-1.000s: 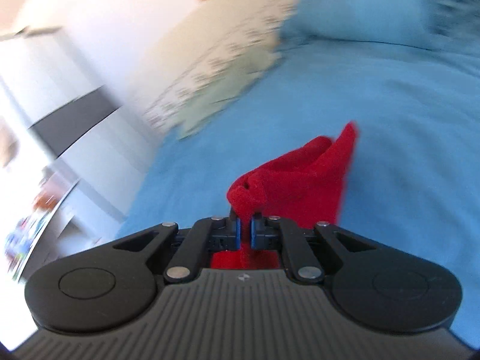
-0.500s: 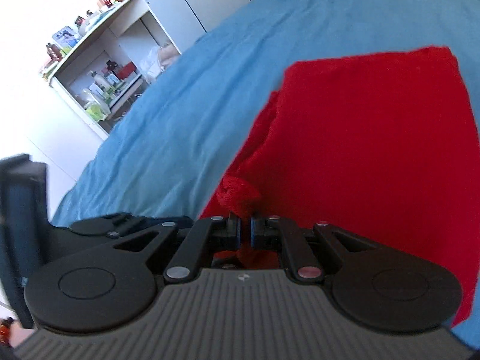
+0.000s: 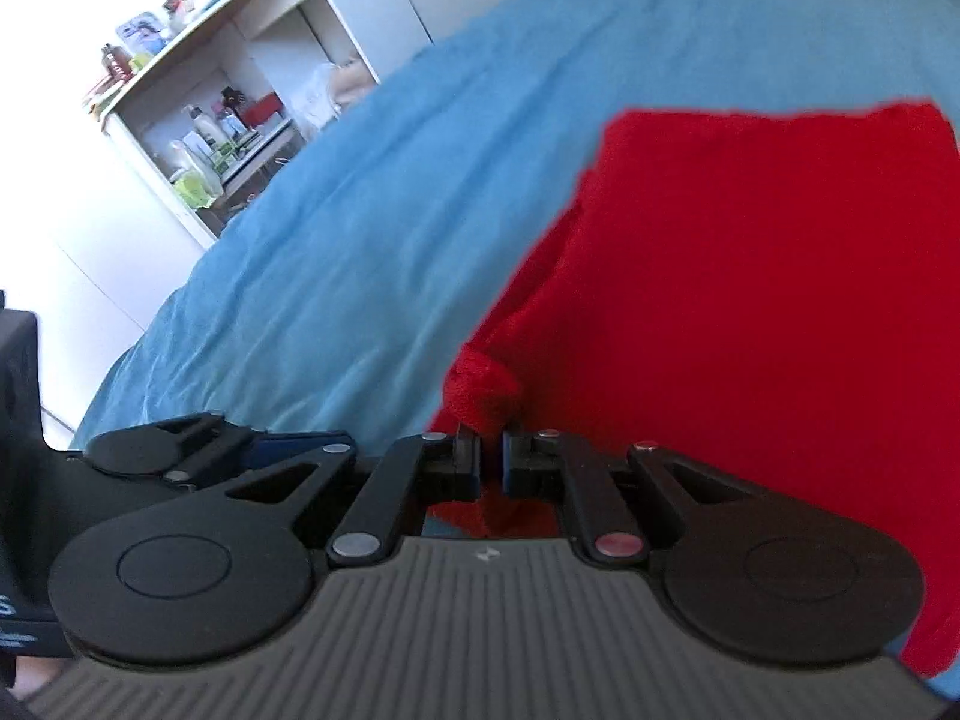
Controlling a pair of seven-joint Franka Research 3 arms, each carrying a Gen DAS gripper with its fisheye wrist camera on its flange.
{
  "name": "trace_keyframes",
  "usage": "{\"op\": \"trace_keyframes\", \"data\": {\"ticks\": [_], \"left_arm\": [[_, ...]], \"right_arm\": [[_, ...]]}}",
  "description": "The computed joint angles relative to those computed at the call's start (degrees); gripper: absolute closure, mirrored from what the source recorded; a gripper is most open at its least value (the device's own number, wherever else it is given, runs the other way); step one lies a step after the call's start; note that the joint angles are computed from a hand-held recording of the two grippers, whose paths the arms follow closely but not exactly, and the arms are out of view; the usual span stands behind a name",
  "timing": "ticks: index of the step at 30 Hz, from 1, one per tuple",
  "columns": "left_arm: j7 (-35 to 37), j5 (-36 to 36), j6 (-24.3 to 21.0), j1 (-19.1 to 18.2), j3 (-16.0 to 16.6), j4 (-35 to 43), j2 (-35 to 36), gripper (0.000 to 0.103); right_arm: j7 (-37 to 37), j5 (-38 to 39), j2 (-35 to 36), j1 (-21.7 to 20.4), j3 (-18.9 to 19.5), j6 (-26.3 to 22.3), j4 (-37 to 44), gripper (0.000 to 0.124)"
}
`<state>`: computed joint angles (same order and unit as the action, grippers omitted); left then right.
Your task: Fold small clothes
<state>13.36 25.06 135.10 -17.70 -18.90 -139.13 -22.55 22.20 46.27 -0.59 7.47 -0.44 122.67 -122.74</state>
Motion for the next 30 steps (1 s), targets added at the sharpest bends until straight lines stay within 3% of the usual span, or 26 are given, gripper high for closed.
{"op": "trace_keyframes", "data": {"ticks": [2,4,6,9,14,17,27,30], "left_arm": [[1.43,0.20,-1.81,-0.29,-0.19,0.79,0.22,0.005],[2.45,0.62,-2.33,-0.62,-0.27,0.81,-0.44,0.005],[2.94,1.70,-2.19,-0.74,-0.56,0.24,-2.28,0.005],[1.06,3.90,1.74,0.33,-0.44,-2.59,-6.62,0.005],[-3.88,6.93,15.72,6.08,2.08,-5.62,-8.81,0.009],[0.86,3.44,24.55,6.90,6.07,-4.83,-3.36,0.032],[5.18,1.82,26.65,10.18,3.90,-0.58,6.04,0.047],[4.37,3.06,26.79,10.83,3.55,0.04,7.32,0.070]], "right_arm": [[-0.54,-0.17,0.48,-0.28,-0.21,-1.55,0.86,0.094],[-0.96,-0.54,0.03,-0.68,-0.47,-2.82,1.51,0.054],[-3.57,2.43,-1.71,-1.65,-1.42,-4.15,1.55,0.038],[-5.34,6.50,-3.13,-3.51,-3.40,-4.09,2.71,0.029],[-3.43,8.59,-1.18,-5.15,-4.08,3.25,5.94,0.026],[0.95,7.09,2.06,-6.13,-3.87,5.96,9.00,0.026],[2.00,5.28,5.73,-8.57,-2.62,8.02,10.25,0.026],[2.37,5.47,5.97,-7.96,-1.81,9.78,9.66,0.026]]}}
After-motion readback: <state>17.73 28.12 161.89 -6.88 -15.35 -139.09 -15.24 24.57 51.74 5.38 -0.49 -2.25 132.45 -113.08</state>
